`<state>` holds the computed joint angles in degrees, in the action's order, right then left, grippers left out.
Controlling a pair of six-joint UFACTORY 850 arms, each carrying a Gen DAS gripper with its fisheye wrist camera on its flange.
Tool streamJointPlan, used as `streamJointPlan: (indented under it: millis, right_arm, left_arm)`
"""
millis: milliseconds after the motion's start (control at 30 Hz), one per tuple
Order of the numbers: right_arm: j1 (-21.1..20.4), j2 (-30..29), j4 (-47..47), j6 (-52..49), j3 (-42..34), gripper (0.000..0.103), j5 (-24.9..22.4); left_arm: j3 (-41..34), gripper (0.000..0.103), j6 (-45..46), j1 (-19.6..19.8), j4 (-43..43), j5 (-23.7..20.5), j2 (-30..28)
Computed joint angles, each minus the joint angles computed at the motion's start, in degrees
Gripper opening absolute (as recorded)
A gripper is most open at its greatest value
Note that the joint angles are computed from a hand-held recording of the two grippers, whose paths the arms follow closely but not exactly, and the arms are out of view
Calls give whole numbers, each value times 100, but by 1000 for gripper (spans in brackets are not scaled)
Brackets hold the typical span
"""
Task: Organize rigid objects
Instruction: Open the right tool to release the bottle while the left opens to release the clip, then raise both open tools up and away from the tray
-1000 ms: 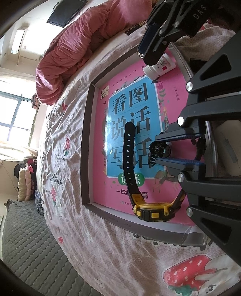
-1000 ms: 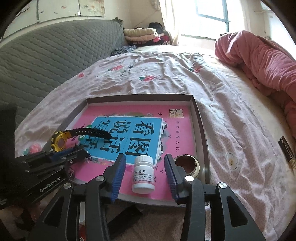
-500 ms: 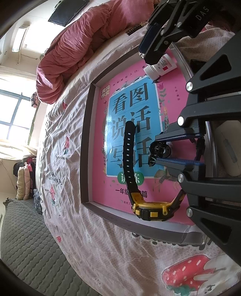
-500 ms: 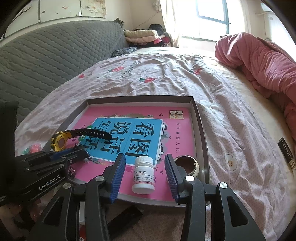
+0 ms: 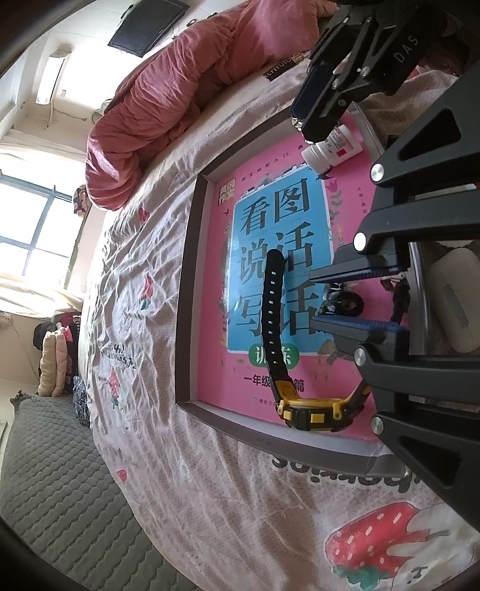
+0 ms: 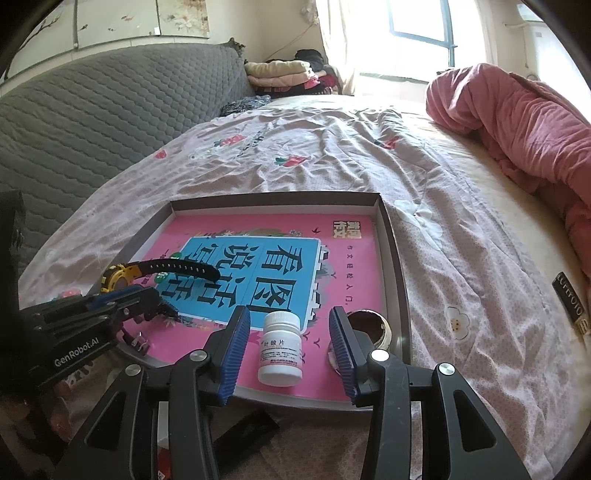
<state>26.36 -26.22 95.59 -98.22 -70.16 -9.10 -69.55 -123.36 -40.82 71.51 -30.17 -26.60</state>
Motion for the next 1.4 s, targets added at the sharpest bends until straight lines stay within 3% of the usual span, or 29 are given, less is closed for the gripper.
streamJointPlan:
  millis: [667,833,1067,1200,1400]
  right_arm:
    - [-53,134,1090,-1126,145,58,2]
    - [-51,174,1336,-1440,186,59,4]
    - [-64,215,1843,-1946,233,64,-31]
    - [-65,250,2166,-2300,268,67,-84]
    - [-71,308,2451,-2636,328,68,-168]
  left_arm:
    - [-140,19,409,-151,-376,-387,30]
    - [-147,37,425,-190,-405,-500,42]
    - [-94,38,375,-214,-376,-586,121]
    - [-84,50,495,-251,-434,-758,176]
    - [42,51,415,-306,-365,-930,348]
